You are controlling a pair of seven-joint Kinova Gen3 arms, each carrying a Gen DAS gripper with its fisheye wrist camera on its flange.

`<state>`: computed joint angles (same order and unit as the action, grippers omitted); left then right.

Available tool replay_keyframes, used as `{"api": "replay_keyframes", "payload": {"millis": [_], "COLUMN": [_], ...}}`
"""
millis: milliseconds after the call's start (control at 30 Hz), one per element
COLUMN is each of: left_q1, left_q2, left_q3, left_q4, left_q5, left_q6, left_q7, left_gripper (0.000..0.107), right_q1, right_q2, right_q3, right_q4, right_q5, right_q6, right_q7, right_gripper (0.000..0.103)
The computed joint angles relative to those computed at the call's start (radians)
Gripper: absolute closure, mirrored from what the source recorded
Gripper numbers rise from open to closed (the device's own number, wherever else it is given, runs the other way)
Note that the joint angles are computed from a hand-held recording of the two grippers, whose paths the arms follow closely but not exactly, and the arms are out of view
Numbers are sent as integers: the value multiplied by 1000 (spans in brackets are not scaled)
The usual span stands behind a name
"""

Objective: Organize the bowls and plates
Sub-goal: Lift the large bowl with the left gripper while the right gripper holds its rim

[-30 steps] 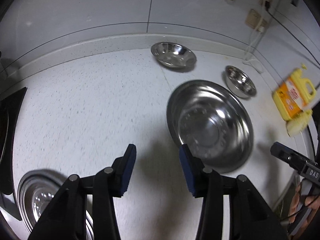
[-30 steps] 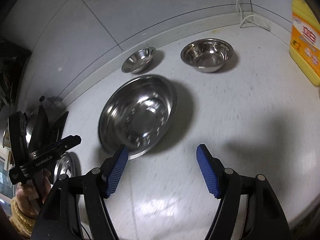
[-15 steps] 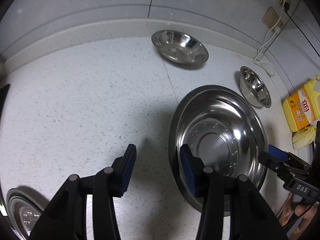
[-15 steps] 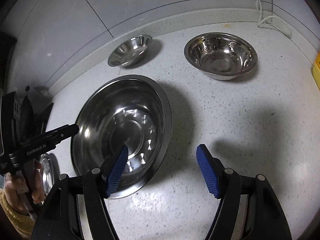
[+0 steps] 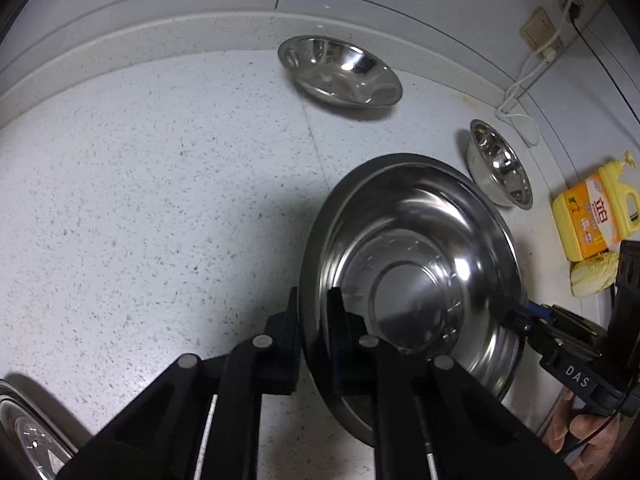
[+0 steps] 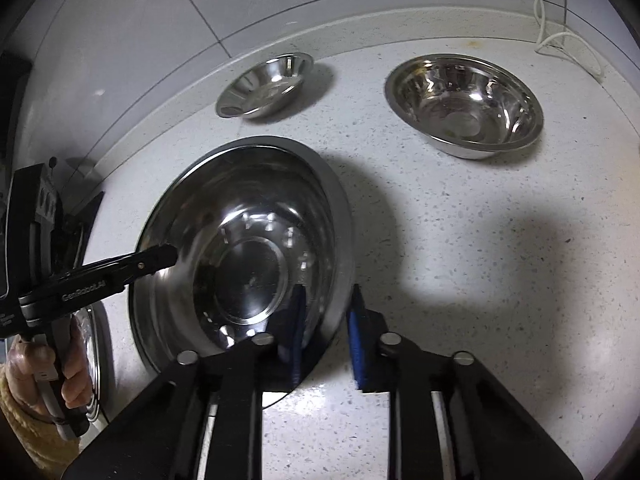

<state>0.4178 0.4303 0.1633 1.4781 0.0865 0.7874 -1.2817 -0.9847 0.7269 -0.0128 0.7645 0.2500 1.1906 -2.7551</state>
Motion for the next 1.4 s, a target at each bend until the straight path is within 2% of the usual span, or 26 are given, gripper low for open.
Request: {"api": "replay_keyframes", "payload": {"millis": [67, 200, 567, 867, 1167, 1400], "left_q1": [-16, -19, -40, -14, 25, 22], "left_q2": [-16, -71, -218, -216, -205, -227], "left_q3": [12, 18, 46, 44, 42, 48], "left_q4": [14, 57, 236, 308, 303, 320], "left_q5": [24, 43, 141, 122, 64, 66], "left_q6": [-3, -17, -29, -31, -47, -66], "left_q7": [-15, -22, -51, -19, 48, 43], "left_gripper": [98, 98, 98, 98, 98, 97], "right_q1": [-14, -27, -143, -163, -158, -165], "right_q2": [14, -4, -55, -60, -64, -71], "right_q3": [18, 10, 4, -31, -36, -34], "right_q4": [-33, -16, -25, 34, 60, 75], "right_q5": [-3, 15, 73, 41, 36, 48], "right_q6": [35, 32, 114, 93, 78, 59], "right_q7": [7, -20, -95, -143, -155, -165], "right_gripper": [88, 88, 88, 87, 87, 86]}}
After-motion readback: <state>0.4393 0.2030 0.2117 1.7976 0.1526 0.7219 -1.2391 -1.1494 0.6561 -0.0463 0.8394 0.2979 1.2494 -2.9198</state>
